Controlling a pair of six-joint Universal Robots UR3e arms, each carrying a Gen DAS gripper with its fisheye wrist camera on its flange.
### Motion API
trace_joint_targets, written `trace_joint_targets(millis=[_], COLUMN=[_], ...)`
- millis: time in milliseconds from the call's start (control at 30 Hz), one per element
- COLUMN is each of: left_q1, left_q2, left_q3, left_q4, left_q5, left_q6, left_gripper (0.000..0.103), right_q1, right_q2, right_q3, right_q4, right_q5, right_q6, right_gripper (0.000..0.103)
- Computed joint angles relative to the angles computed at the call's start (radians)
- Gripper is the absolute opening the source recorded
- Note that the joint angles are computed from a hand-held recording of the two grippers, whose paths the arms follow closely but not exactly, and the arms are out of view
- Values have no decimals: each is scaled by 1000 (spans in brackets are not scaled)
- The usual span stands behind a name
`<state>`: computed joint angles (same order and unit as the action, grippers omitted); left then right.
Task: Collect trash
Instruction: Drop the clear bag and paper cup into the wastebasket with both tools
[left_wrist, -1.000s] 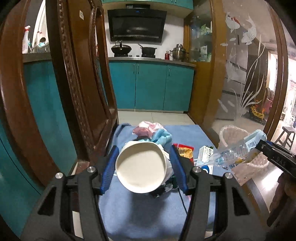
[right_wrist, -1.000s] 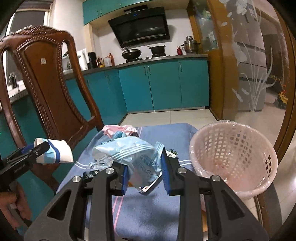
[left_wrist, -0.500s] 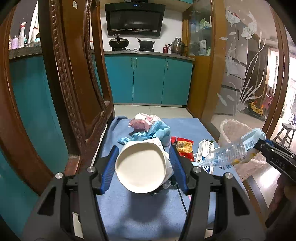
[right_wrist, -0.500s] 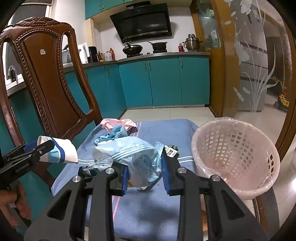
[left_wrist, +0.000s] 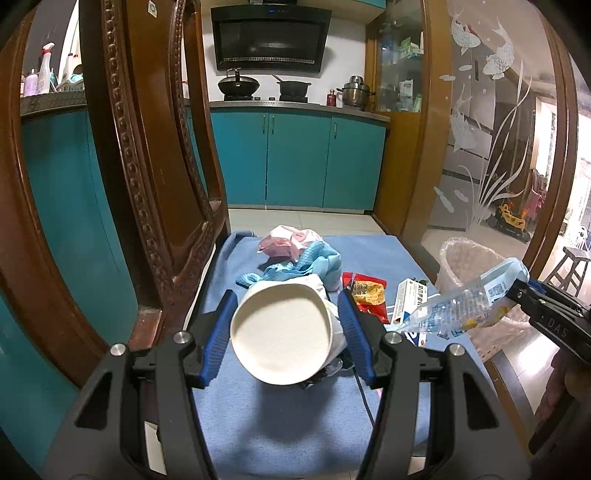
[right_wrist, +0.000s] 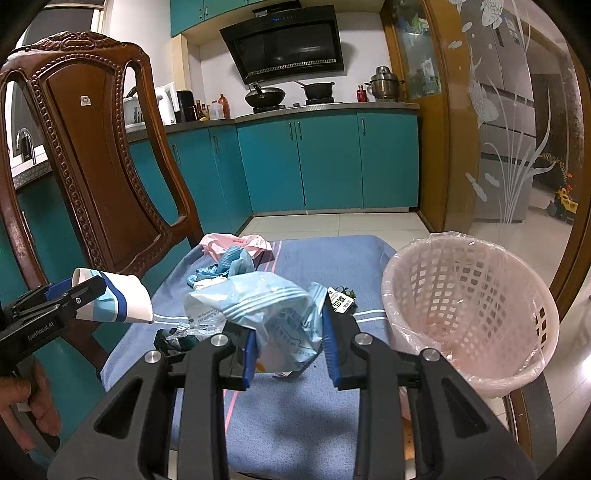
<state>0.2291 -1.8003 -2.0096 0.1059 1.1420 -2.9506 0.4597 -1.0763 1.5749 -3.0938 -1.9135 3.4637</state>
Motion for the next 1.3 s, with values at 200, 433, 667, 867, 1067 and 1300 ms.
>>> trace_joint_targets(millis=[200, 433, 667, 867, 1067, 1300], left_q1=[0, 27, 37, 1, -93, -323], left_q2=[1, 16, 26, 18, 10, -148], left_q3=[-3, -45, -87, -81, -63, 225], left_q4=[4, 73, 157, 151, 128, 4], left_q5=[-2, -38, -79, -81, -73, -3], left_q6=[1, -18, -23, 1, 25, -39], left_gripper=[57, 57, 57, 57, 57, 57], right_q1=[1, -48, -295, -364, -412, -492], right_q2=[0, -71, -155, -209, -300, -385], right_q3=[1, 121, 280, 364, 489, 611], right_q4=[-3, -184, -82, -108, -253, -366], right_q5=[-3, -120, -73, 41, 56, 77], right_q6=[1, -1, 159, 256, 308, 411], right_gripper=[30, 30, 49, 77, 100, 100])
